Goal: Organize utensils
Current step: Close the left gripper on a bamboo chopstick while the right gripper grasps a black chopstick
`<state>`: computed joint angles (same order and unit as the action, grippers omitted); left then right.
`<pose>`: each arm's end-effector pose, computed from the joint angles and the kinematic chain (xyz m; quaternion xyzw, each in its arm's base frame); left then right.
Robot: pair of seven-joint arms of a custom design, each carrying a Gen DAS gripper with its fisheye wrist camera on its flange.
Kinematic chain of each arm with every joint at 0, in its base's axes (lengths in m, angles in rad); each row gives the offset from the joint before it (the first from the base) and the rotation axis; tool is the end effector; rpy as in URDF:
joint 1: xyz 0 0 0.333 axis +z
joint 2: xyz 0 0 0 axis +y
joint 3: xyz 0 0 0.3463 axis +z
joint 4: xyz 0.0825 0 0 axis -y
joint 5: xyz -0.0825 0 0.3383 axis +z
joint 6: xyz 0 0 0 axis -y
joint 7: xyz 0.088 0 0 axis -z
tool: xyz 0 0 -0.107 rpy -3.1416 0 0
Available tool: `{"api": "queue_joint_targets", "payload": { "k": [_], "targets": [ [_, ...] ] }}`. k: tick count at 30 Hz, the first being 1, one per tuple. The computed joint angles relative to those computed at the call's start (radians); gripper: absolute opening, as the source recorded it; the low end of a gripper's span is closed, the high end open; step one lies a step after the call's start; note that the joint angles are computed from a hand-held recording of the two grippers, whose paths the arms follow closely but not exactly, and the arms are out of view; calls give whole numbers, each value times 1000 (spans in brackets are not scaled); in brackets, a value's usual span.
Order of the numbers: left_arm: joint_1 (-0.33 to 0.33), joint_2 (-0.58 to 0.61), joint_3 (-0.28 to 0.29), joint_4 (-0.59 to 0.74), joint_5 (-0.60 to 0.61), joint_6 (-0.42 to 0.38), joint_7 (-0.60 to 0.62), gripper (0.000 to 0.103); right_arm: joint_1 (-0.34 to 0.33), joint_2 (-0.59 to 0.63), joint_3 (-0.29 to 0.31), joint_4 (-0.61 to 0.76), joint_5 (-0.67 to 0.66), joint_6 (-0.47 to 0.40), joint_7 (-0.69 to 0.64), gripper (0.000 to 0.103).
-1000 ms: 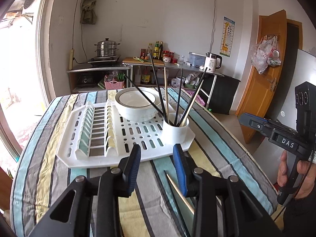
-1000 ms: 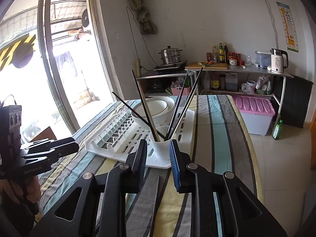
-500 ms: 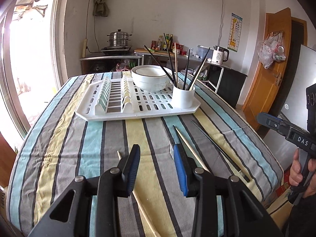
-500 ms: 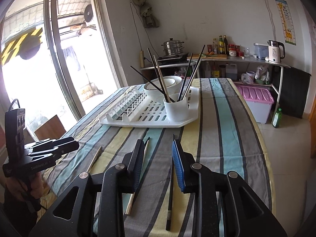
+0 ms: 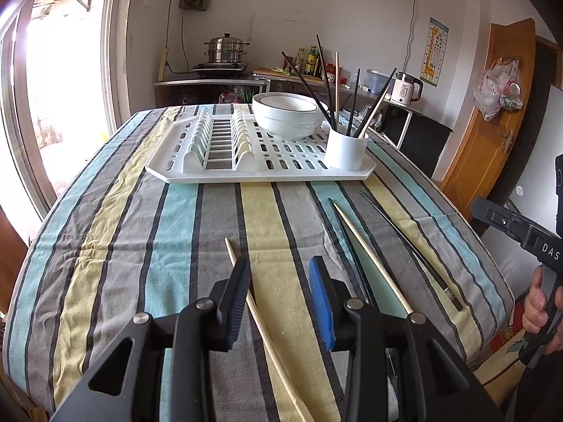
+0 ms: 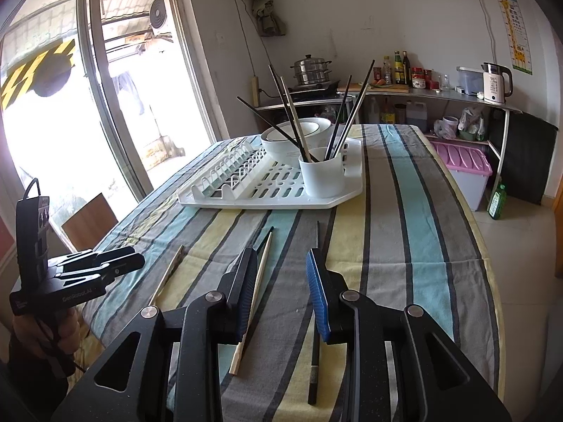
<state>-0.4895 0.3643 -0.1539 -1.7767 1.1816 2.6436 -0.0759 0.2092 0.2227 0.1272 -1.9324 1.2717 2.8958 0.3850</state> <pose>0.5128 -0.3986 0.4527 -0.6722 0.6098 -0.3299 0.2597 0.5854 0.1383 0.4796 -0.7320 0.5075 -0.1424 0.4317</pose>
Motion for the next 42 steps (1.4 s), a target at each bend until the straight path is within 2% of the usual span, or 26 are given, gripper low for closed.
{"api": "queue_joint_targets", "payload": {
  "k": [13, 21, 28, 35, 42],
  "targets": [
    [31, 45, -3, 20, -145, -11, 107, 37, 1, 66, -8, 53, -168, -25, 158, 30],
    [56, 97, -13, 64, -296, -16, 227, 32, 20, 136, -38, 117, -388, -50, 341, 30],
    [52, 131, 1, 104, -358, -26, 293, 21, 46, 240, -93, 252, -622, -144, 549, 30],
    [45, 162, 6, 158, -383, -54, 376, 10, 53, 353, -120, 421, -785, -269, 684, 30],
    [43, 196, 2, 214, -411, -68, 477, 8, 70, 432, -139, 553, -900, -359, 761, 30]
  ]
}}
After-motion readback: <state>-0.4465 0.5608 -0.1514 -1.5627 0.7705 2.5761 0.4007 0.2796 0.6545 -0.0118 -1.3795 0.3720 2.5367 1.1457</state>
